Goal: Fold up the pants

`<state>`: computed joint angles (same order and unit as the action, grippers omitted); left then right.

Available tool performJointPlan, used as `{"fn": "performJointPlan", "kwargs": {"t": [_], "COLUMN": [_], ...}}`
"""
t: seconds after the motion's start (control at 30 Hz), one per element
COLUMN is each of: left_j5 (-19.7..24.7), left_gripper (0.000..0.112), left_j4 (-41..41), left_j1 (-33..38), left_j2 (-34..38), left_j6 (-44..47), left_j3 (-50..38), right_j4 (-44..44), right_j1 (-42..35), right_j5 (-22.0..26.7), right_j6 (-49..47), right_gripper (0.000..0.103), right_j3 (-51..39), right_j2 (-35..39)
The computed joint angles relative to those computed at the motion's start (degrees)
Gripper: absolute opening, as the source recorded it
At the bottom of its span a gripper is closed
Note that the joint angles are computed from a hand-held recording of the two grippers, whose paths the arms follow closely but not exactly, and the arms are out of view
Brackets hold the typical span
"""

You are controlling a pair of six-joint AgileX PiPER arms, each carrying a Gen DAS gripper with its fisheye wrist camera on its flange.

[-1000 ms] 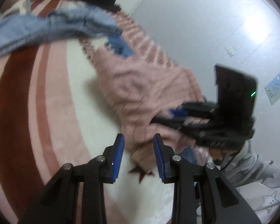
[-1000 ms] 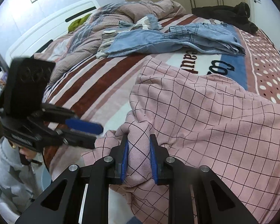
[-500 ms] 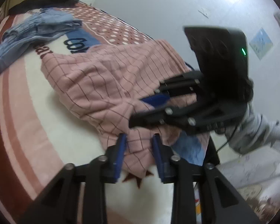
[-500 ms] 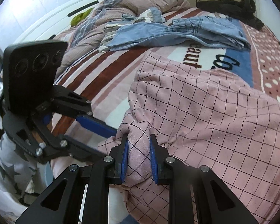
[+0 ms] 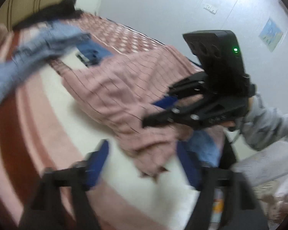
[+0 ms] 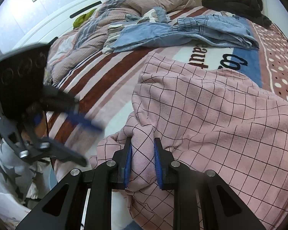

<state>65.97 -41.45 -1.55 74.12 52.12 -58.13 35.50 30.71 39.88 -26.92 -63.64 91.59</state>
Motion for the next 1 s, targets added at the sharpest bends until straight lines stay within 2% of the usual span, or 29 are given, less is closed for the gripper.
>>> {"fn": "performJointPlan", "kwargs": {"t": [0.13,0.17,0.2,0.23,0.43,0.5,0.53,0.57,0.63,0.67,1.0], "left_j5": [3.44,3.39,3.29,3.37,-0.23,-0.21,-0.21,-0.02,1.38,1.25,0.16], "left_gripper": [0.07,0.065,0.053,0.046,0.046,0.046,0.042,0.036,0.017,0.013,0.006], "left_j4": [-0.17,0.23,0.29,0.07,-1.79,-2.5,-2.67,-2.55,-2.92,-2.9,-0.96], "left_j1": [-1.45,-2.48,-3.06,-3.43,-4.27,-4.13,-4.01,-3.83,-3.09,-2.93,-2.92], "left_j2": [4.78,5.87,6.85,8.24,10.49,11.1,11.14,10.83,10.33,9.62,1.33], "left_j6": [2.14,2.28,2.41,2.35,4.07,4.92,5.24,5.42,5.83,5.79,3.48], "left_j3": [-2.98,-3.48,-3.76,-4.33,-4.45,-4.4,-4.24,-3.88,-3.3,-2.71,3.76], "right_j4": [0.32,0.04,-0.19,-0.46,0.31,0.36,0.21,0.11,-0.16,-0.13,1.17], "right_j1": [-0.3,-0.13,-0.03,0.1,-0.13,-0.19,-0.15,-0.13,-0.03,-0.03,-0.64], "right_j5": [0.71,0.7,0.69,0.73,0.59,0.65,0.76,0.86,1.04,1.17,1.2], "right_j6": [-0.07,0.25,0.44,0.67,0.59,0.62,0.74,0.82,1.16,1.09,0.59], "right_gripper": [0.016,0.016,0.016,0.016,0.016,0.016,0.016,0.016,0.016,0.016,0.016], "right_j3": [-0.51,-0.62,-0.67,-0.76,-0.6,-0.58,-0.69,-0.77,-1.04,-1.22,-1.64], "right_j2": [0.46,0.48,0.48,0.49,0.77,0.9,0.99,1.03,1.27,1.49,2.48]}}
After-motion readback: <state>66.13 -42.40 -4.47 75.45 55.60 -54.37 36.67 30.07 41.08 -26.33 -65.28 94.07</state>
